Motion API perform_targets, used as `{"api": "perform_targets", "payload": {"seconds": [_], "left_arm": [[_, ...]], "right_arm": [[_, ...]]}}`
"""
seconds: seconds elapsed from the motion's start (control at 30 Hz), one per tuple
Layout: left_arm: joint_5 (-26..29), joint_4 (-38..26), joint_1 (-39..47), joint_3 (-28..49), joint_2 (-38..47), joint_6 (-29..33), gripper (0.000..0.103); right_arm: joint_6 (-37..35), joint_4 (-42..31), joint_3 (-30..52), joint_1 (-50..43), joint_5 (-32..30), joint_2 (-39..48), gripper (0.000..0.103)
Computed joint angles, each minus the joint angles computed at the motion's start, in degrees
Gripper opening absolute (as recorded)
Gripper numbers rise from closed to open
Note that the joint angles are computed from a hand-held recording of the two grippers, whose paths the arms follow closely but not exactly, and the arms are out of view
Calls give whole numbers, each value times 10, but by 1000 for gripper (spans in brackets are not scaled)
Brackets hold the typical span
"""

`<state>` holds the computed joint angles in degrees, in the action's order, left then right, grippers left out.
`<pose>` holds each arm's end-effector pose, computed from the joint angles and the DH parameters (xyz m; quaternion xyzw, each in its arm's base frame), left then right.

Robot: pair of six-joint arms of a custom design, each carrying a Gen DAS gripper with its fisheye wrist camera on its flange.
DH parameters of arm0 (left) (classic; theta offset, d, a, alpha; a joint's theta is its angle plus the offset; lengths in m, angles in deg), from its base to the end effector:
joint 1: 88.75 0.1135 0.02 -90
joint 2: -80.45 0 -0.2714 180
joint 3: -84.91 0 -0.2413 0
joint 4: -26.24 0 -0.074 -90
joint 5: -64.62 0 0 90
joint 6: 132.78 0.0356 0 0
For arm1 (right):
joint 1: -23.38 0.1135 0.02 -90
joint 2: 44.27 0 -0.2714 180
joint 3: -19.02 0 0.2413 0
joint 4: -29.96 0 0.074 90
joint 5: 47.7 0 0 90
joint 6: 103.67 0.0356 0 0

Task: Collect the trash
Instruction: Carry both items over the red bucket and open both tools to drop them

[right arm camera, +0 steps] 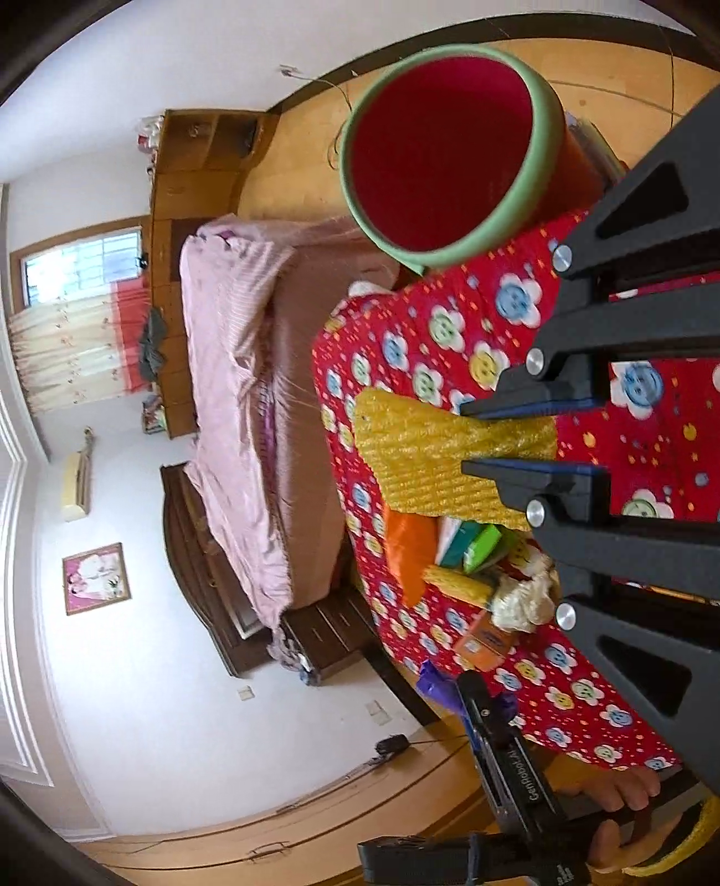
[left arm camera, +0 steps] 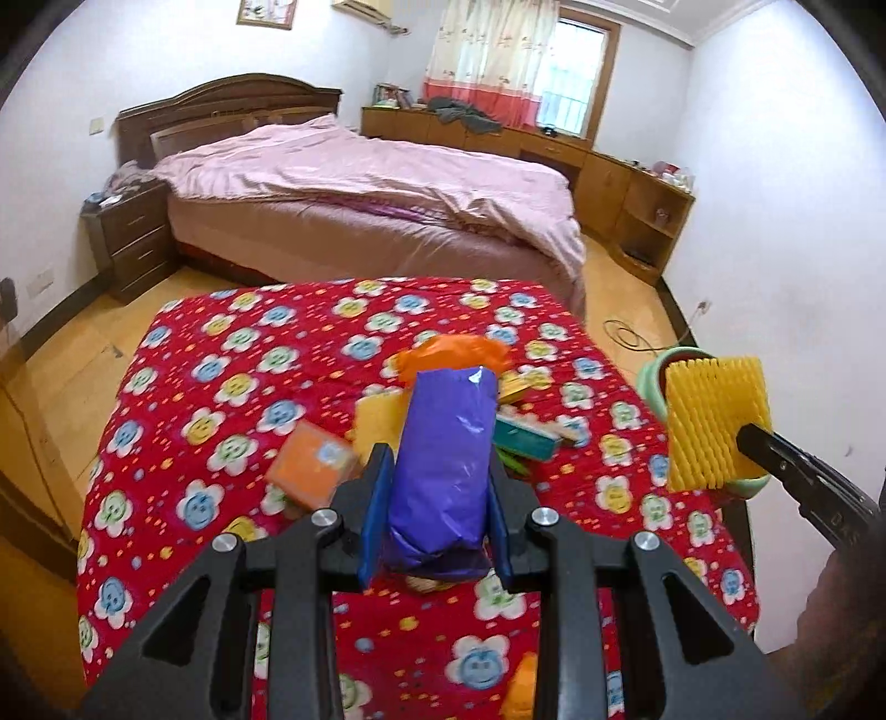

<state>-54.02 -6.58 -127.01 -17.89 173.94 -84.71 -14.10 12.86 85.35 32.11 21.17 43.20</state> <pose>0.2752 -0.1953 0.2372 -0.1154 0.9047 -0.0407 0.4082 0.3117 0.0608 0.2313 -0.1504 0.8752 0.1956 0.4160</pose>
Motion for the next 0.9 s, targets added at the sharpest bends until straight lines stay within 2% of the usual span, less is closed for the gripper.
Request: {"api": "perform_targets", "payload": {"seconds": [0.27,0.57,0.77,0.9], "left_arm": [[9,-15,-15,97,62,41,31],[62,-33,-18,235,165,82,31],[77,-78,-29,373,256,108,31],[91,-126,-34,495,336,123,31]], "right_arm": [[-1,0,24,-47,-12,1,14],[5,6,45,-111,-25,18,14],[12,13,67,-156,-39,52,14],[6,20,82,-185,-34,78,14]]}}
